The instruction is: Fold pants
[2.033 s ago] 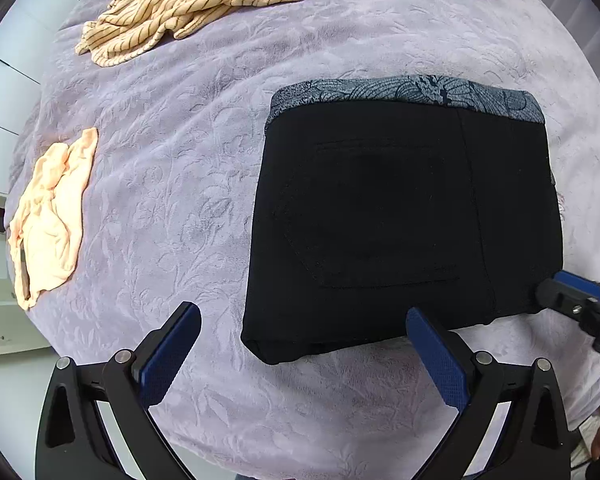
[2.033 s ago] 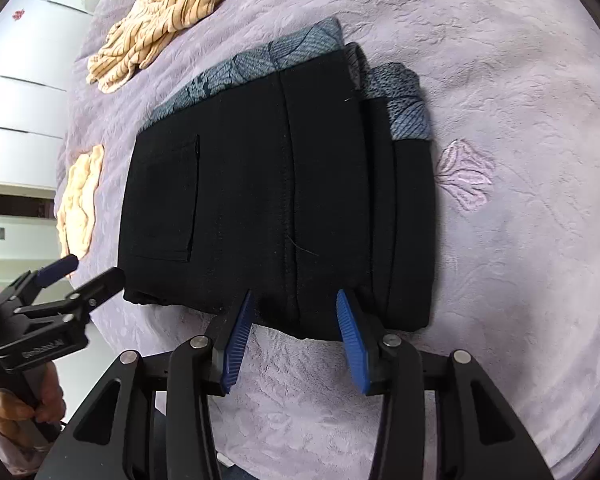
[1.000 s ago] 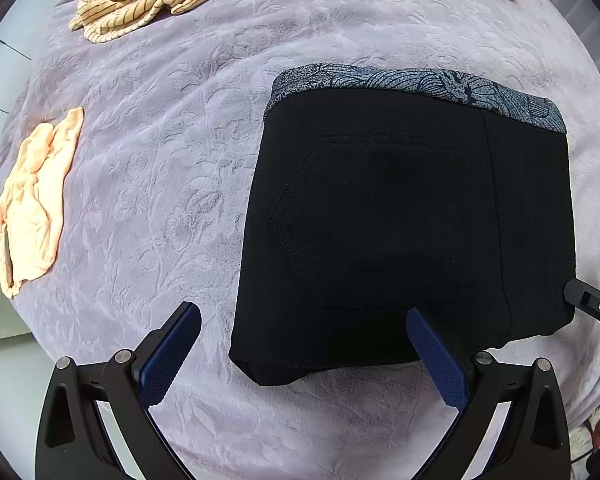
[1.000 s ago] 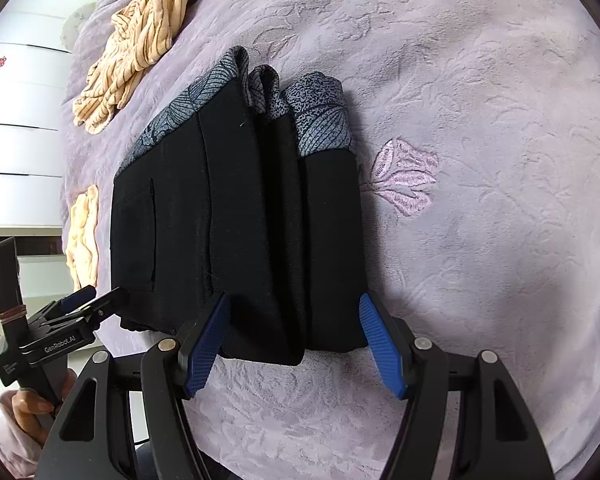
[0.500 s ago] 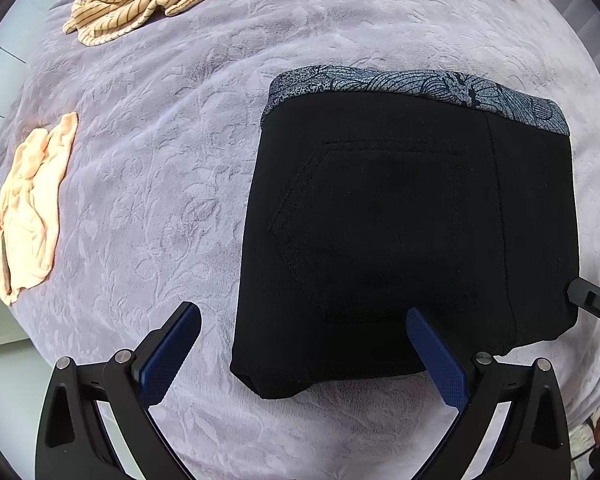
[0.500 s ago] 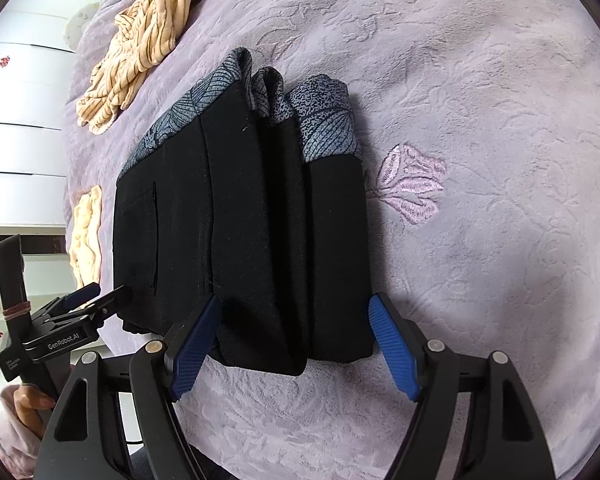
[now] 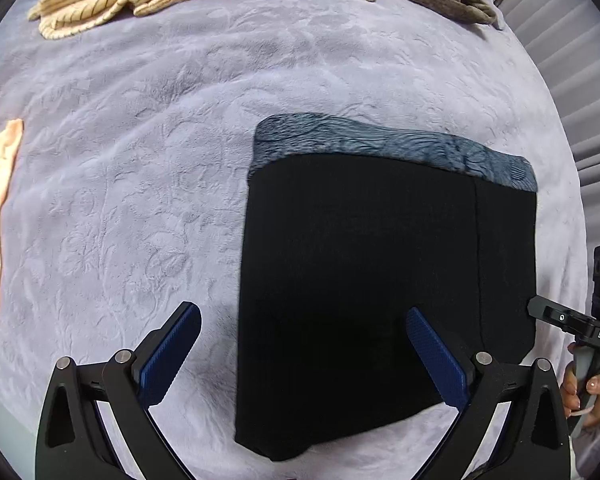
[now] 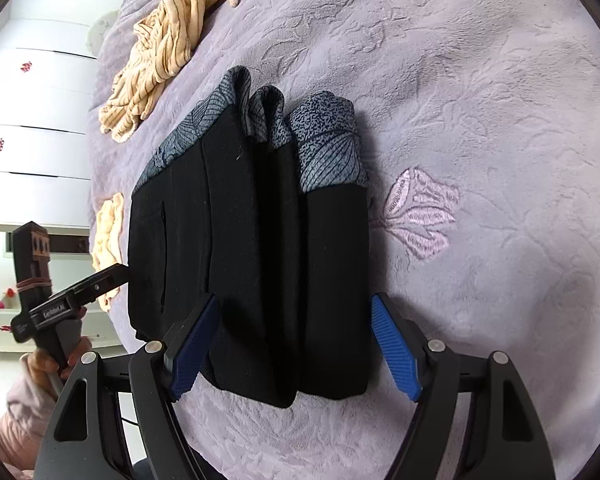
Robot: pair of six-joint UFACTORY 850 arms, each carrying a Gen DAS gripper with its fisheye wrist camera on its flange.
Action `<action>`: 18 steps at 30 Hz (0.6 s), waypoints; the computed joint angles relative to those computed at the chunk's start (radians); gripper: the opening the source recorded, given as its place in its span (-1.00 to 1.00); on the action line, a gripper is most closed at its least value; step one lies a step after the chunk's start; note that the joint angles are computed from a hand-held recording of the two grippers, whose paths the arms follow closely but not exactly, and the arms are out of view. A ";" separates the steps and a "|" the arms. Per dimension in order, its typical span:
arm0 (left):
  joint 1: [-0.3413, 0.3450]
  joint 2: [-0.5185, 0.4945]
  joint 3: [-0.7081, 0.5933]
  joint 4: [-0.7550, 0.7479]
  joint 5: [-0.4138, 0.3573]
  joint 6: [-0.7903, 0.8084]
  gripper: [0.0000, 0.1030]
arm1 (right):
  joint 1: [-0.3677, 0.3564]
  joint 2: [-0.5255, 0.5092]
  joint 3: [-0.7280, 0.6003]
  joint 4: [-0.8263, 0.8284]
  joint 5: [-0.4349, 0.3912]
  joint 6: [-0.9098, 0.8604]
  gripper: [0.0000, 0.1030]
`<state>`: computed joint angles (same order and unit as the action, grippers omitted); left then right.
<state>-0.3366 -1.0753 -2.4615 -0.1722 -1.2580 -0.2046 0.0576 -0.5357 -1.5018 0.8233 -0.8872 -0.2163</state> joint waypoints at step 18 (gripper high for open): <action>0.059 -0.135 -0.069 -0.337 0.001 0.172 1.00 | -0.036 -0.117 -0.032 0.267 -0.093 -0.200 0.62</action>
